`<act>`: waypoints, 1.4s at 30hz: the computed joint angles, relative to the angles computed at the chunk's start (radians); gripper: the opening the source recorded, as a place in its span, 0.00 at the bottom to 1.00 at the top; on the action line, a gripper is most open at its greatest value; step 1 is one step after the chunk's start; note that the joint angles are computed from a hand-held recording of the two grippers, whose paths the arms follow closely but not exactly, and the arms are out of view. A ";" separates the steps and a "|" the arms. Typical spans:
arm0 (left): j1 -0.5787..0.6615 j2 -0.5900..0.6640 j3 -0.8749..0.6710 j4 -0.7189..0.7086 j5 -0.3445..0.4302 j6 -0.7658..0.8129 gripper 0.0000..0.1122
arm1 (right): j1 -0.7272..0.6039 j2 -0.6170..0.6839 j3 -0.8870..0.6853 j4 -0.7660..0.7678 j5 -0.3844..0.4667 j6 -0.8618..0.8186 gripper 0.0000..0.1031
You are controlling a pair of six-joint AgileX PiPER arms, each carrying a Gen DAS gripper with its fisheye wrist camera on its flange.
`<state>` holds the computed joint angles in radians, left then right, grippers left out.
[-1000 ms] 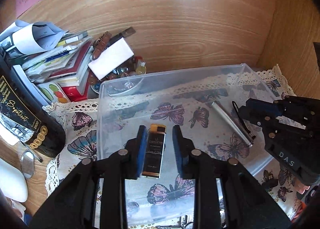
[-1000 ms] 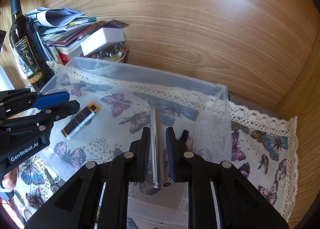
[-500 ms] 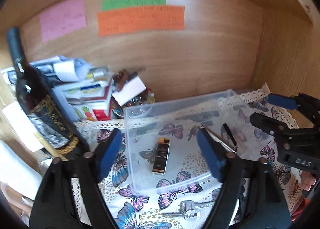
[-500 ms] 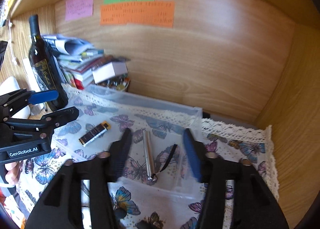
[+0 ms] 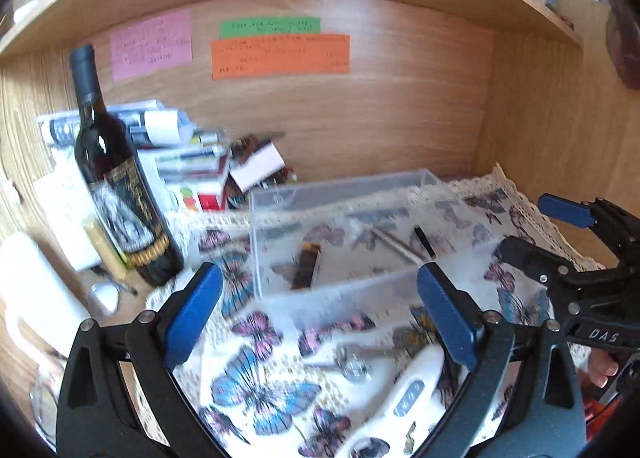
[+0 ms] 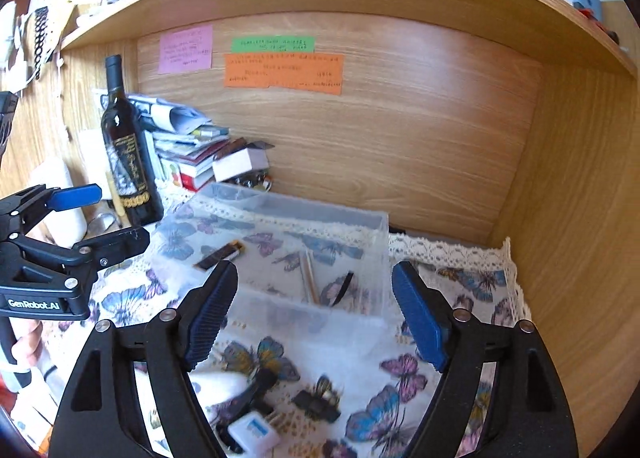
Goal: Organize rigid objects
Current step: 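Grasp the white thermometer with the left gripper while the right gripper grasps the white plug adapter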
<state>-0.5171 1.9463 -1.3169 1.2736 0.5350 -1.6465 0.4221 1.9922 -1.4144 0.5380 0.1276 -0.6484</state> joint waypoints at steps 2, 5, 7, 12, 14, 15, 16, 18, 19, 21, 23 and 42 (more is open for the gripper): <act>-0.012 0.003 0.016 -0.016 0.000 -0.005 0.88 | 0.009 -0.012 0.046 0.054 -0.022 -0.049 0.75; -0.027 0.011 0.043 -0.029 -0.003 -0.026 0.88 | 0.022 -0.018 0.107 0.186 -0.059 -0.148 0.75; -0.037 0.016 0.062 -0.038 -0.009 -0.040 0.88 | 0.025 -0.016 0.137 0.255 -0.063 -0.211 0.75; -0.050 0.033 0.112 -0.055 -0.040 -0.076 0.88 | 0.015 0.000 0.181 0.430 -0.034 -0.360 0.75; -0.053 0.044 0.128 -0.061 -0.058 -0.089 0.88 | 0.010 0.008 0.194 0.481 -0.018 -0.396 0.75; -0.055 0.051 0.136 -0.062 -0.067 -0.095 0.88 | 0.006 0.013 0.201 0.508 -0.011 -0.418 0.75; -0.057 0.057 0.141 -0.069 -0.075 -0.096 0.88 | 0.004 0.018 0.207 0.531 -0.006 -0.433 0.75; -0.059 0.071 0.154 -0.077 -0.095 -0.095 0.88 | -0.002 0.028 0.214 0.593 0.010 -0.487 0.75; -0.064 0.078 0.158 -0.077 -0.097 -0.096 0.88 | -0.005 0.034 0.215 0.585 0.018 -0.475 0.74; -0.082 0.093 0.164 -0.062 -0.085 -0.108 0.88 | -0.005 0.044 0.221 0.589 0.021 -0.468 0.74; -0.094 0.103 0.173 -0.032 -0.086 -0.128 0.87 | -0.010 0.053 0.221 0.592 0.039 -0.465 0.69; -0.101 0.092 0.234 0.191 -0.159 -0.363 0.37 | -0.026 0.060 0.220 0.662 0.061 -0.511 0.40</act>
<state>-0.6184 2.0387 -1.0832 1.4644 0.3757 -2.0093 0.3958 2.0521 -1.1944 1.1999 0.1886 -1.1590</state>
